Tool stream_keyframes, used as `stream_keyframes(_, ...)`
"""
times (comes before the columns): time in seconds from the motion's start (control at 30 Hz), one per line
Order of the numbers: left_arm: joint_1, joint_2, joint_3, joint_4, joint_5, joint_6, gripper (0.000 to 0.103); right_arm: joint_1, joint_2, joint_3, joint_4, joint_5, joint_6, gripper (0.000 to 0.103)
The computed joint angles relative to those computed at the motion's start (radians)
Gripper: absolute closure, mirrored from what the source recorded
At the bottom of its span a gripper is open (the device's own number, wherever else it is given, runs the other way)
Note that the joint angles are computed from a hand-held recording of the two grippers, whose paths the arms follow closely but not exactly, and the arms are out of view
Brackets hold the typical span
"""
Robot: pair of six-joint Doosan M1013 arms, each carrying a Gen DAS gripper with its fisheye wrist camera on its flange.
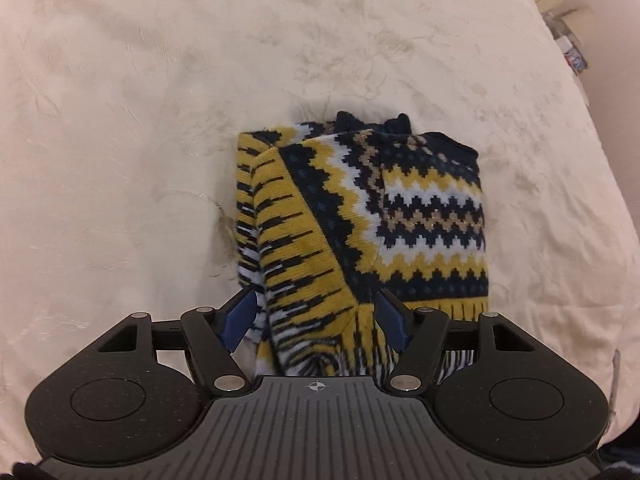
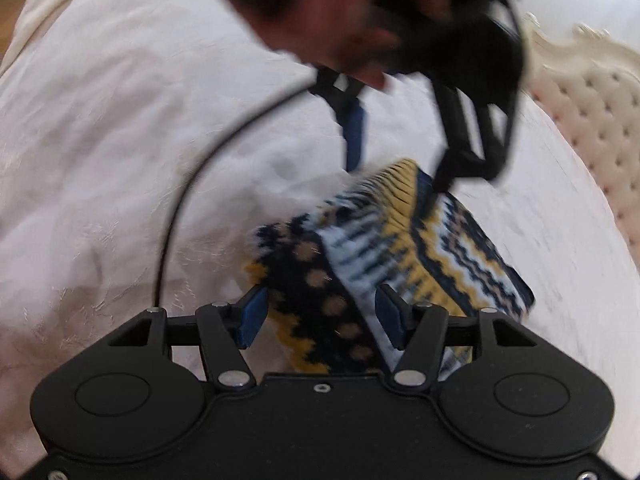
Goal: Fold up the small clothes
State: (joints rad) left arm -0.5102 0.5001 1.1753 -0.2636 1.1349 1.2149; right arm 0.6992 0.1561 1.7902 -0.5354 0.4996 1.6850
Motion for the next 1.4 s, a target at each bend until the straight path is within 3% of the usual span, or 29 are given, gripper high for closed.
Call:
stream_keyframes(0.1, 0.002, 0.002, 0.006, -0.013, -0.025, -0.007, 0.049, 0.014, 0.008, -0.001, -0.054, -0.008, 0.000, 0.041)
stream_keyframes(0.17, -0.004, 0.006, 0.002, 0.010, -0.030, -0.013, 0.063, 0.016, 0.014, -0.004, -0.058, -0.002, -0.002, 0.042)
stream_keyframes(0.2, -0.009, 0.007, 0.000, 0.033, -0.033, -0.013, 0.075, 0.013, 0.018, -0.007, -0.032, -0.001, -0.015, 0.048)
stream_keyframes(0.23, -0.015, 0.010, -0.006, 0.062, -0.028, -0.012, 0.087, 0.006, 0.020, -0.011, 0.007, -0.002, -0.029, 0.062)
stream_keyframes(0.27, -0.021, 0.011, -0.007, 0.088, -0.031, -0.010, 0.090, 0.001, 0.023, -0.018, 0.039, 0.007, -0.032, 0.069)
stream_keyframes(0.3, -0.023, 0.007, -0.002, 0.100, -0.046, -0.004, 0.093, -0.002, 0.027, -0.026, 0.059, 0.021, -0.025, 0.086)
stream_keyframes(0.33, -0.026, 0.000, 0.006, 0.110, -0.067, 0.003, 0.095, -0.005, 0.028, -0.031, 0.060, 0.025, -0.002, 0.096)
stream_keyframes(0.57, -0.046, -0.053, 0.041, 0.201, -0.215, 0.060, 0.096, -0.032, 0.000, -0.031, 0.149, -0.051, 0.075, 0.097)
stream_keyframes(0.63, -0.041, -0.053, 0.037, 0.194, -0.217, 0.065, 0.096, -0.036, -0.007, -0.038, 0.208, -0.075, 0.069, 0.099)
stream_keyframes(0.7, -0.034, -0.038, 0.024, 0.174, -0.175, 0.079, 0.095, -0.041, 0.000, -0.055, 0.321, -0.074, 0.003, 0.099)
stream_keyframes(0.8, -0.035, -0.012, 0.018, 0.203, -0.105, 0.072, 0.095, -0.034, 0.034, -0.089, 0.445, 0.008, -0.100, 0.099)
stream_keyframes(0.9, -0.038, -0.014, 0.053, 0.231, -0.113, 0.045, 0.095, -0.039, 0.050, -0.099, 0.503, 0.065, -0.164, 0.097)
stream_keyframes(1.0, -0.039, -0.028, 0.082, 0.241, -0.141, 0.028, 0.094, -0.060, 0.023, -0.074, 0.574, 0.055, -0.198, 0.088)
stream_keyframes(1.1, -0.039, -0.029, 0.085, 0.249, -0.141, 0.055, 0.094, -0.089, -0.007, -0.049, 0.608, 0.047, -0.181, 0.087)
stream_keyframes(1.23, -0.032, -0.026, 0.072, 0.218, -0.128, 0.066, 0.087, -0.148, -0.036, -0.029, 0.625, 0.021, -0.106, 0.051)
stream_keyframes(1.3, -0.032, -0.025, 0.062, 0.232, -0.108, 0.046, 0.074, -0.170, -0.043, -0.025, 0.618, 0.015, -0.038, 0.051)
stream_keyframes(1.4, -0.036, -0.028, 0.056, 0.241, -0.090, 0.032, 0.071, -0.194, -0.041, -0.032, 0.572, 0.040, 0.091, 0.051)
